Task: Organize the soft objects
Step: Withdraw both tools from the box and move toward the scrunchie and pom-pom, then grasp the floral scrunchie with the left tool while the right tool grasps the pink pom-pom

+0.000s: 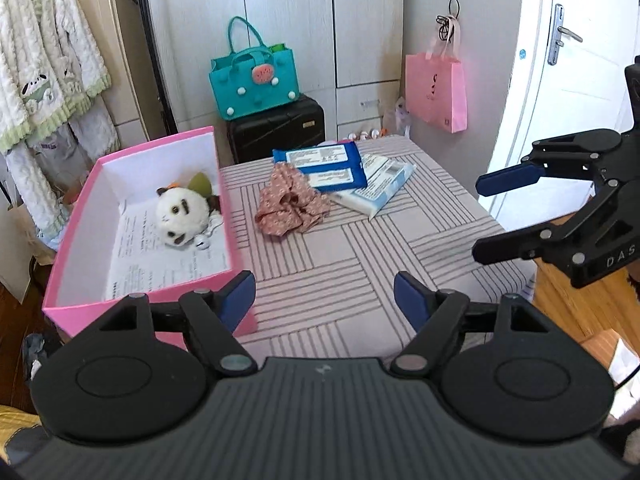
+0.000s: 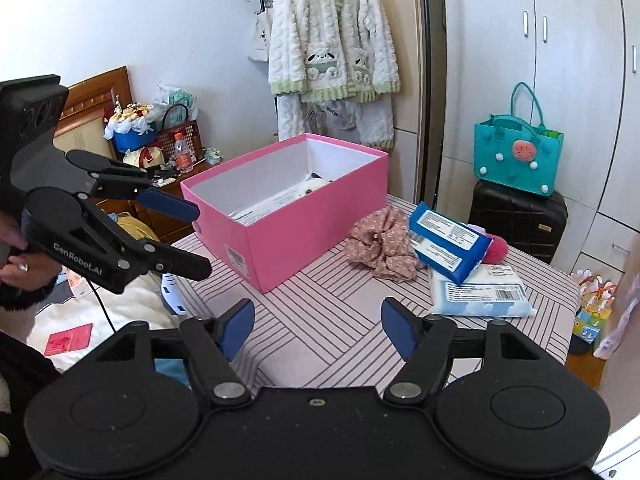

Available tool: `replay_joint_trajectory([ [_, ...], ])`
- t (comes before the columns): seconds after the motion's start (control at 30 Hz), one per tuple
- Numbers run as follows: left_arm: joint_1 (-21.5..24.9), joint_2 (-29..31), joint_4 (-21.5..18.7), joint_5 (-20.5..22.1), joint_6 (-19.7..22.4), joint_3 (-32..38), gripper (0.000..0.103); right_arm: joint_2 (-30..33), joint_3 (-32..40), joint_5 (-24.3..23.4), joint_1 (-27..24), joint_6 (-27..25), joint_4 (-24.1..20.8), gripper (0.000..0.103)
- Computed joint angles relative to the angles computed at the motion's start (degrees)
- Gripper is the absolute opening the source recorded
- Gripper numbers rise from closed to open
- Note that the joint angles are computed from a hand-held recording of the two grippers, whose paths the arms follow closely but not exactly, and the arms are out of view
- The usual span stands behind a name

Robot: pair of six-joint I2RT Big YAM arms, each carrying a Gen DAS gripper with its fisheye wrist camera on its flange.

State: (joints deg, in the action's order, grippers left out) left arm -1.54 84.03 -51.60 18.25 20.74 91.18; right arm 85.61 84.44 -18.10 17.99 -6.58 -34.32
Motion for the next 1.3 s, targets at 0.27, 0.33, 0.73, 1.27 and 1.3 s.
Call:
replay_joint_trajectory([
  [0.27,-4.48,2.53,8.8,-5.49,-2.3,-1.39,0.086,2.83,-1.23,-0.84,-3.78,1.34,5.86,0.081],
  [0.33,-5.42,3.92,10.02,-6.34,-3.72,-0.57,0.086,3.58,-1.29,-0.86,-4.72,1.34,7.44,0.081],
  [0.73,-8.73,17.83,11.43,-10.23,-13.21,12.5,0.086,15.77,11.87,-0.4,-10.17,4.3,7.37,0.081],
  [1.27,-10.33,26.48,16.76,-23.49,-19.11,17.15,0.086,43.19,52.24,-4.15,-13.31,6.57,-13.86,0.073],
  [1.3,-10.36,26.99,16.21,-23.44,-19.38,17.91,0.086,45.32,55.9,-4.56,-13.32,6.92,-15.94,0.069],
])
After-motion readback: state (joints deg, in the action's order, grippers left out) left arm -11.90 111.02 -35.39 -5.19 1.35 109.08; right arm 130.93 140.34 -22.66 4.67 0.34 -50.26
